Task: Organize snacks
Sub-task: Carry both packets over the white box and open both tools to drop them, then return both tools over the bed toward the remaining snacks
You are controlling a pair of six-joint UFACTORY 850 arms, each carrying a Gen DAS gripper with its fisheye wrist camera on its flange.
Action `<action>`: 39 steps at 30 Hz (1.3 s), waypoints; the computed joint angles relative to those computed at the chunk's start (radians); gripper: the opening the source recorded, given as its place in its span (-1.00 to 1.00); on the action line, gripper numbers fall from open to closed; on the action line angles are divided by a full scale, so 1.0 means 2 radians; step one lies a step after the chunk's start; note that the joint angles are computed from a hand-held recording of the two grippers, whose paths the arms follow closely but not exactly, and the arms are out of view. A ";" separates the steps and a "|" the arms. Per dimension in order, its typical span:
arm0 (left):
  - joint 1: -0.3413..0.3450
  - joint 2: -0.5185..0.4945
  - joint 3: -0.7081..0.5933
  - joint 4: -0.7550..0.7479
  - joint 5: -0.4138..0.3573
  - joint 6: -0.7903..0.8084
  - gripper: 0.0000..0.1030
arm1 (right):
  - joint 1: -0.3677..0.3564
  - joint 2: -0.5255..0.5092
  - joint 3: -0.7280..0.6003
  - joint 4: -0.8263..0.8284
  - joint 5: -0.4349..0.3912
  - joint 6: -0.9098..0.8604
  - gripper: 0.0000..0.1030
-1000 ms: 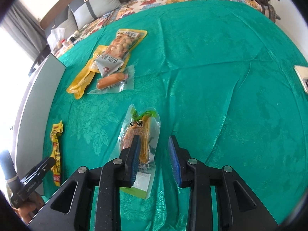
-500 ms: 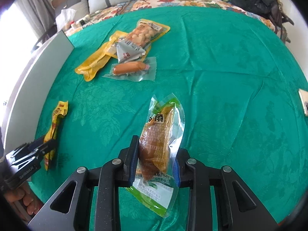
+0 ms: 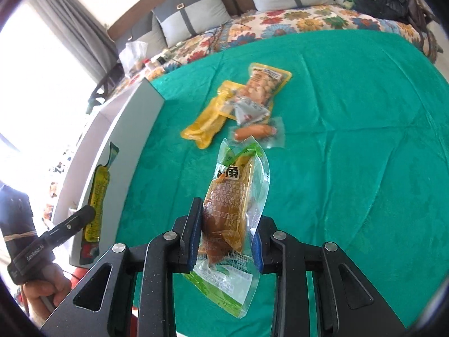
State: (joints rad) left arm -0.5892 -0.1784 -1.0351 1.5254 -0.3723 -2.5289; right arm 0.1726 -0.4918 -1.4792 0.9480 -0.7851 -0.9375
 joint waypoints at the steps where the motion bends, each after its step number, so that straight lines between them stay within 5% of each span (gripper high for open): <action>1: 0.004 0.021 0.013 -0.017 -0.014 0.018 -0.20 | 0.014 0.000 -0.012 0.013 -0.014 -0.008 -0.39; 7: 0.036 0.109 0.080 -0.179 -0.142 0.193 -0.07 | 0.115 -0.017 -0.084 0.062 -0.066 -0.035 -0.36; 9: 0.050 0.108 0.089 -0.243 -0.207 0.251 0.18 | 0.144 -0.036 -0.109 0.083 -0.073 -0.034 -0.19; 10: 0.055 0.111 0.099 -0.262 -0.227 0.262 0.44 | 0.155 -0.046 -0.123 0.081 -0.074 -0.022 0.29; 11: 0.058 0.117 0.115 -0.272 -0.237 0.260 0.55 | 0.163 -0.051 -0.128 0.075 -0.065 -0.010 0.47; 12: 0.058 0.127 0.130 -0.277 -0.239 0.253 0.55 | 0.168 -0.049 -0.124 0.074 -0.047 -0.008 0.44; 18: 0.016 0.142 0.169 -0.241 -0.216 0.144 0.60 | 0.133 -0.008 -0.003 0.048 0.073 -0.119 0.45; 23: -0.025 0.092 0.103 -0.179 -0.195 0.113 0.74 | 0.064 -0.010 0.083 -0.049 0.232 -0.155 0.45; 27: -0.043 0.016 0.018 -0.130 -0.148 0.137 0.91 | -0.004 -0.018 0.103 -0.013 0.303 -0.202 0.45; 31: -0.042 -0.086 -0.085 -0.173 -0.083 0.246 0.92 | -0.045 -0.042 0.080 -0.023 0.332 -0.153 0.45; 33: -0.038 -0.142 -0.134 -0.237 -0.065 0.336 0.93 | -0.057 -0.052 0.063 0.000 0.306 -0.152 0.47; 36: -0.028 -0.214 -0.199 -0.345 -0.070 0.460 0.92 | -0.059 -0.060 0.048 -0.031 0.287 -0.103 0.51; 39: -0.019 -0.255 -0.233 -0.367 -0.083 0.484 0.92 | -0.062 -0.071 0.032 -0.057 0.272 -0.063 0.67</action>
